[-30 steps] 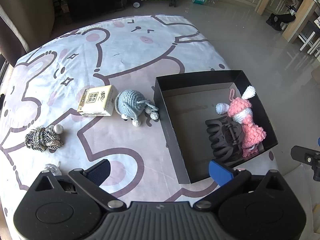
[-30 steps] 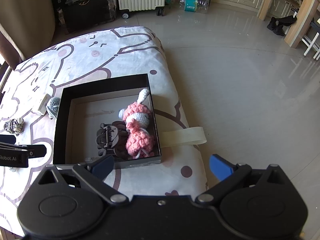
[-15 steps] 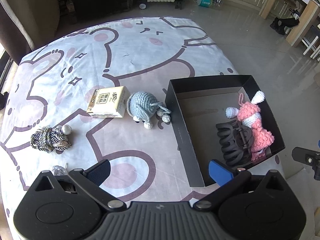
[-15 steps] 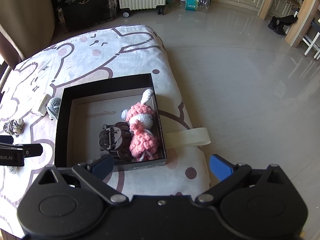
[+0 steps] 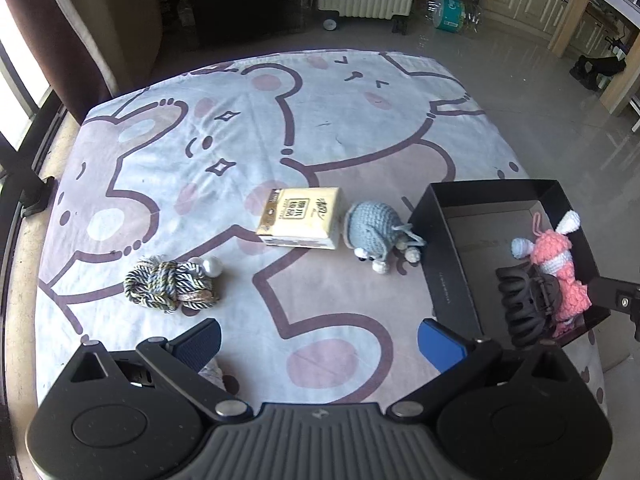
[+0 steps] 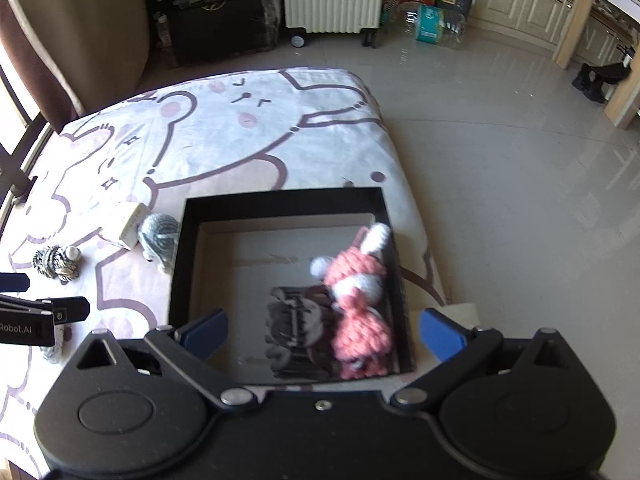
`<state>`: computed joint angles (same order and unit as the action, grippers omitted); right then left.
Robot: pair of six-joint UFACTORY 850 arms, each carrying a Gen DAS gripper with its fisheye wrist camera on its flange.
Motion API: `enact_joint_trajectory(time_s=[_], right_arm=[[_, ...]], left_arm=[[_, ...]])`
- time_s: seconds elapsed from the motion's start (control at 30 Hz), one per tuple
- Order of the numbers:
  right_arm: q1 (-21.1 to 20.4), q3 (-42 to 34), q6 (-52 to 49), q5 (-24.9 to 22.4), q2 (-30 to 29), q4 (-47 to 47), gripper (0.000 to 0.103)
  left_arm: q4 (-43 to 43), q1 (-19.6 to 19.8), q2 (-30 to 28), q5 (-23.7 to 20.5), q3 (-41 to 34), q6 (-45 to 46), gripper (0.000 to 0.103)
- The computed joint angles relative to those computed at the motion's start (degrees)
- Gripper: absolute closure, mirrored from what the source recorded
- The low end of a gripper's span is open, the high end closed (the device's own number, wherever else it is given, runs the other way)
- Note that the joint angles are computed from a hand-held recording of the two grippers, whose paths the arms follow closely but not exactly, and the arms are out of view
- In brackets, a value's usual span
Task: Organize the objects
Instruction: 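Withdraw both open tools from the black box, then close the left tool on the white lace roll while the right tool grasps the yellow tissue pack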
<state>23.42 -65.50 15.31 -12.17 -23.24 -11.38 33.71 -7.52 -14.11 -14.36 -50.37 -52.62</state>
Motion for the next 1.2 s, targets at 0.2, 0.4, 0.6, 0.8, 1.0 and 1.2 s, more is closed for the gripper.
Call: enact_joint_trajectory(time_s=[0.2, 0.4, 0.6, 0.8, 1.0, 1.2], right_arm=[[2.6, -2.6, -5.6, 0.2, -1.9, 5.0, 0.0], [5.1, -4.9, -10.1, 0.2, -3.9, 9.5, 0.0], [7.2, -6.5, -15.1, 0.4, -5.5, 14.0, 0.0], [8.4, -6.9, -21.6, 1.4, -6.2, 19.9, 0.0], [9.0, -6.4, -24.6, 3.4, -6.4, 22.5, 0.0], [9.4, -6.3, -29.6, 4.1, -6.9, 27.1, 0.0]], left_arm=[[2.2, 3.6, 2.0, 0.6, 2.5, -2.2, 0.0], [4.4, 6.8, 4.0, 1.5, 4.9, -3.8, 0.0], [7.1, 9.7, 5.8, 2.4, 7.2, -5.6, 0.0], [10.0, 11.7, 6.9, 3.6, 9.1, -8.7, 0.0], [24.4, 12.6, 8.2, 5.3, 11.6, -22.9, 0.0], [28.5, 12.7, 8.1, 6.7, 12.7, -27.4, 0.0]])
